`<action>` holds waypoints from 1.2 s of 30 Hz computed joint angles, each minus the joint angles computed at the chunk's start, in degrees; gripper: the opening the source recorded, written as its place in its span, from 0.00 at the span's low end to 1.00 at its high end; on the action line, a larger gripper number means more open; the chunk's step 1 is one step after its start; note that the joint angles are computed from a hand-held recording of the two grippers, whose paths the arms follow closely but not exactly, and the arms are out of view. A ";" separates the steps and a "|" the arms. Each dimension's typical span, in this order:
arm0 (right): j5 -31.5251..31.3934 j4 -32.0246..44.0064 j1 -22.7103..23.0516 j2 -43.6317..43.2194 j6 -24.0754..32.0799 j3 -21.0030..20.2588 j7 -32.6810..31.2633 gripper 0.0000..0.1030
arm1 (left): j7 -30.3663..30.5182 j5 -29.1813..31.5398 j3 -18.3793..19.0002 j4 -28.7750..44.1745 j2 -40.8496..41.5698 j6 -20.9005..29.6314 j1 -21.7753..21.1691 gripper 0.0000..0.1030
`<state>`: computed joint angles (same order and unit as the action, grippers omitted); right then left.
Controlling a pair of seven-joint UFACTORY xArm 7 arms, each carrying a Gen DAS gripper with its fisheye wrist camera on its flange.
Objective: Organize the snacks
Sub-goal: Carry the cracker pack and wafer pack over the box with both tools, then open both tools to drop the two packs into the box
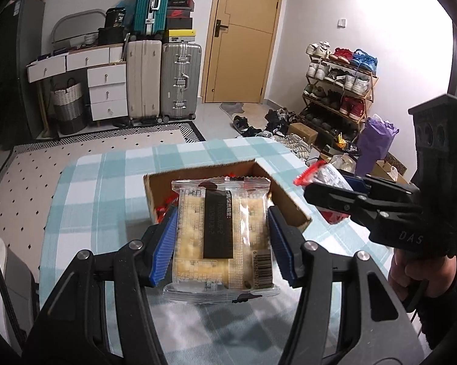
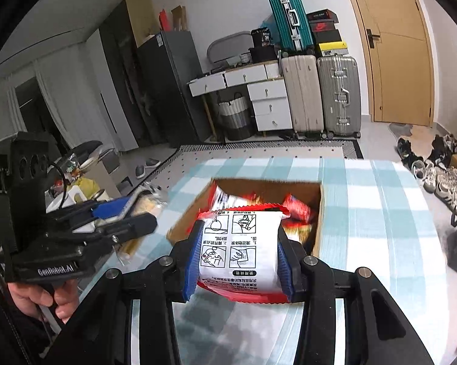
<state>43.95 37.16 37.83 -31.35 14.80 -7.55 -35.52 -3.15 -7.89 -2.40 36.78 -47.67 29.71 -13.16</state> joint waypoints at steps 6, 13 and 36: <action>1.93 6.42 0.18 5.23 1.01 -1.04 -1.76 0.41 | 0.77 -0.14 0.49 5.67 6.70 -1.14 -0.08 0.53; 4.48 12.86 -4.60 10.77 3.71 1.55 -3.58 0.41 | 2.42 -0.91 1.11 12.49 14.87 -1.17 -0.13 0.53; 16.75 21.80 -19.21 25.30 10.71 10.54 -12.80 0.69 | 10.09 -9.54 2.82 18.88 29.23 -1.68 1.96 0.77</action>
<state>60.70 58.96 18.62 -6.06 25.51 2.99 -48.31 6.93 -17.43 0.42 55.67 -18.44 28.03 -11.20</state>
